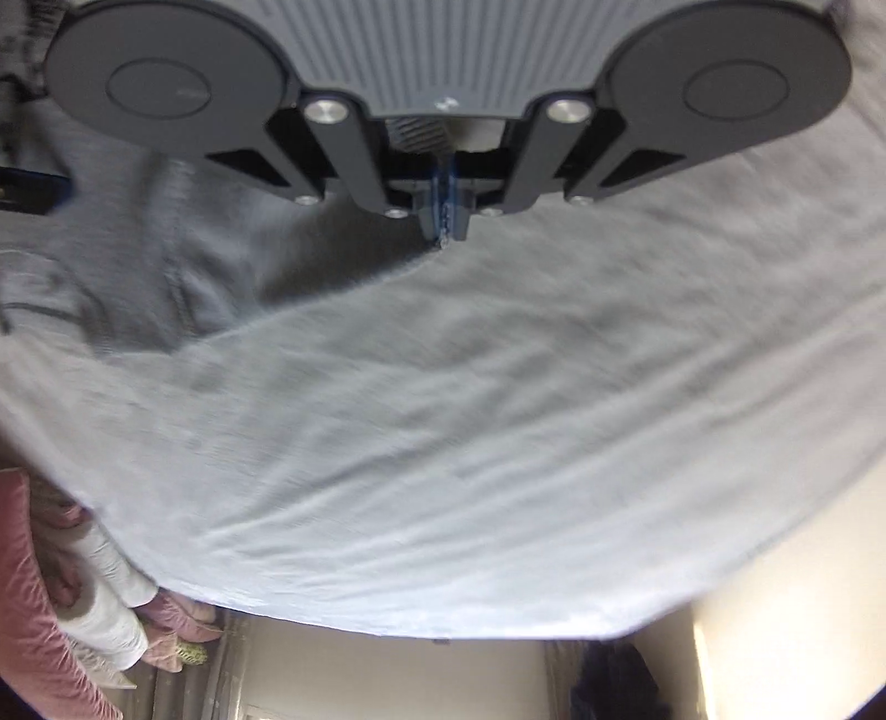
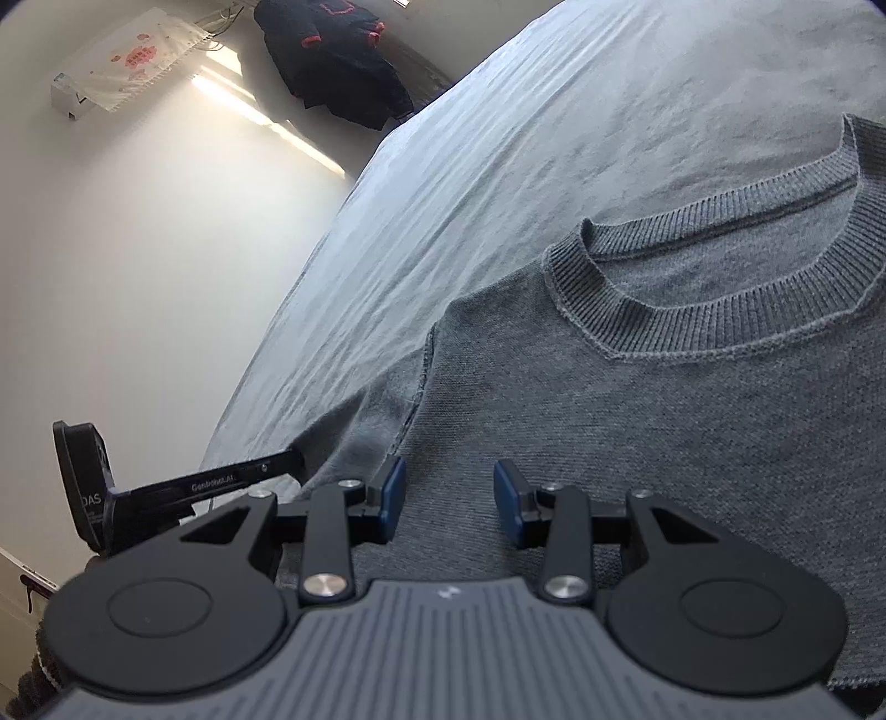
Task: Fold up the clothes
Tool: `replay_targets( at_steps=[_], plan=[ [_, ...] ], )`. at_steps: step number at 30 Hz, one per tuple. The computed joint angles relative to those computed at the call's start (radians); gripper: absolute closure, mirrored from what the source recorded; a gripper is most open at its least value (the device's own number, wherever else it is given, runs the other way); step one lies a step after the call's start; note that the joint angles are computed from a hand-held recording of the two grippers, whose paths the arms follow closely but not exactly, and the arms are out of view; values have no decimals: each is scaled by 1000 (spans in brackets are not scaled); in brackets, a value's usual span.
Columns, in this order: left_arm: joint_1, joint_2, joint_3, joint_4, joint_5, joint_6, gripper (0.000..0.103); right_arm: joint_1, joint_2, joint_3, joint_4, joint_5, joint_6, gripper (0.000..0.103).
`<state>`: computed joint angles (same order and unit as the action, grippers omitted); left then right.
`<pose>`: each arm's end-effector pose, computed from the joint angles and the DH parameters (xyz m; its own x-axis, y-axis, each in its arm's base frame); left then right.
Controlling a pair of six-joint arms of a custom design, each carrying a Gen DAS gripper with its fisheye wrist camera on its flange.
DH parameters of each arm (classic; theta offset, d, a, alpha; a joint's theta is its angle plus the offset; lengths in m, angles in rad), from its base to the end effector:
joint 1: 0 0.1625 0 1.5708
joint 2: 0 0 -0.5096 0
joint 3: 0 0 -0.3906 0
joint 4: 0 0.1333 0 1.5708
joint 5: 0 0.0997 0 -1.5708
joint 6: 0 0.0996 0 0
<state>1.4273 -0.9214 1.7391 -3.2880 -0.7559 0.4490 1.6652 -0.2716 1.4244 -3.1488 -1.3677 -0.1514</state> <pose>0.1049 -0.7131 0.3190 -0.6464 -0.1524 -0.7476 0.4102 0.7568 -0.5089 0.2263 -0.7626 -0.1055 -0.9432 -0.3099 -0.1194 -0.2308 0.8701 -0.4355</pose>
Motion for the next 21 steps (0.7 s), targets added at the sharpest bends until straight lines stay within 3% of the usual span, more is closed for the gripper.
replay_targets(
  at_steps=[7,13,16,18,21],
  plan=[
    [8,75,-64,-154,58,177,100,8,8,3,-35,-27,-15,62],
    [32,102,-71,-161,34,178,100,16,13,3,-53,-56,-31,62],
    [31,51,-29,-91,-13,75,94,19,13,1,-52,-61,-37,62],
    [27,13,1,-34,-28,-5,82,22,15,-3,-49,-63,-34,62],
    [18,-37,44,49,-22,-123,72,26,17,-8,-43,-64,-34,62]
  ],
)
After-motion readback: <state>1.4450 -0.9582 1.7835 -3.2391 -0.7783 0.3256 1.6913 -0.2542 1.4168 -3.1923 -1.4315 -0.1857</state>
